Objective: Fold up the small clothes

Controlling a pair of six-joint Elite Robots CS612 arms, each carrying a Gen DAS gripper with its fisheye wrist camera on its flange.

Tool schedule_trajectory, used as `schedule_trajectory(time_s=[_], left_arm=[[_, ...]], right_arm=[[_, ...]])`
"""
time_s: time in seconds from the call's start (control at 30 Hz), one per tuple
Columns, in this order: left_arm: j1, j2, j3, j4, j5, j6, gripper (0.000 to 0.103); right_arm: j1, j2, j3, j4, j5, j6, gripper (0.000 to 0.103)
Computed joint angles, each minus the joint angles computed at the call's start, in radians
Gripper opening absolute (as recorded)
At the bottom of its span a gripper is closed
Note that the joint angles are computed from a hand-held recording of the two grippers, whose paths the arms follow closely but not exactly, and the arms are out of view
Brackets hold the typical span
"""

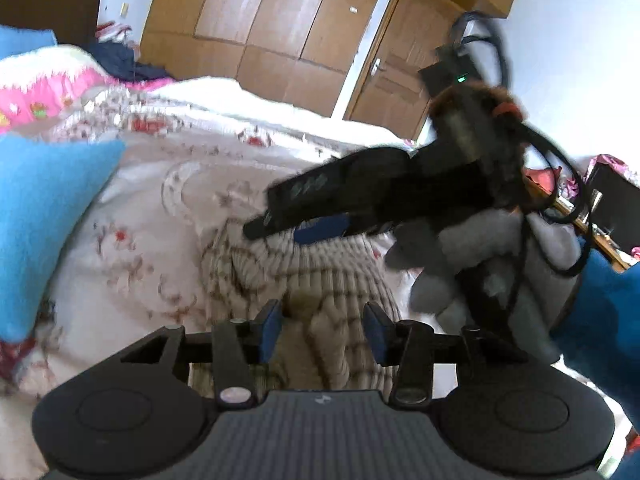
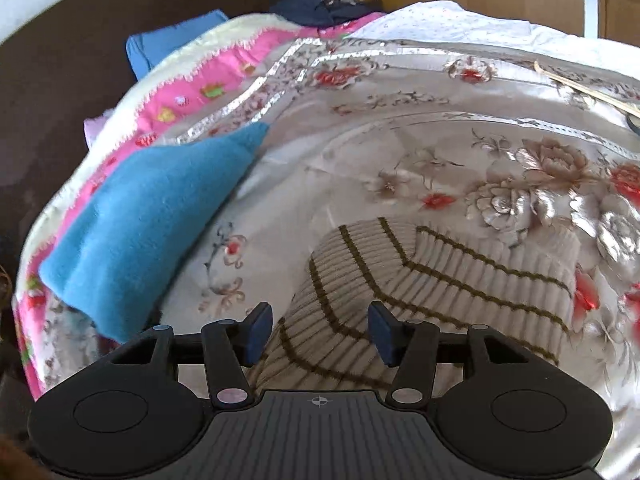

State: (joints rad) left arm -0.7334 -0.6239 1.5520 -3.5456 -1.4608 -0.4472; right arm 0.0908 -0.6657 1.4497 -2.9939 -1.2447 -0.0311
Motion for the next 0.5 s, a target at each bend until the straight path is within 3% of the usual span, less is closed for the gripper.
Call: schedule_trajectory(time_s=[0.13,0.27,0.33,0.4,0.5], left_arm=[[-0.011,0.008,-0.001,-0.091,0.065,0.072,0.055],[-0.004,0.008,-0.029,0.078,0.045,0.06,0.055],[0.008,0.006,-0.059,0.254,-0.017,0.028,0.049],[0.019,0.006,-0.075,0.366,-0.072,-0.018,0.033],[0.032,0.001,-0.058,0.344,-0.114,-0.07,0.031]], right_arm=[[0.02,0.019,-0.036,0.036,-0.055,-0.033,0.053],[0.036,0.036,-0.065,0.057,-0.11,-0.048,0.051],[0.044,0.039,-0.073,0.056,-0.127,-0.073,0.016],[0.044,0.038,-0.08,0.077,-0.109,-0.072,0.012],[0.047,0.04,-0.083,0.068,-0.105,-0.072,0.01]])
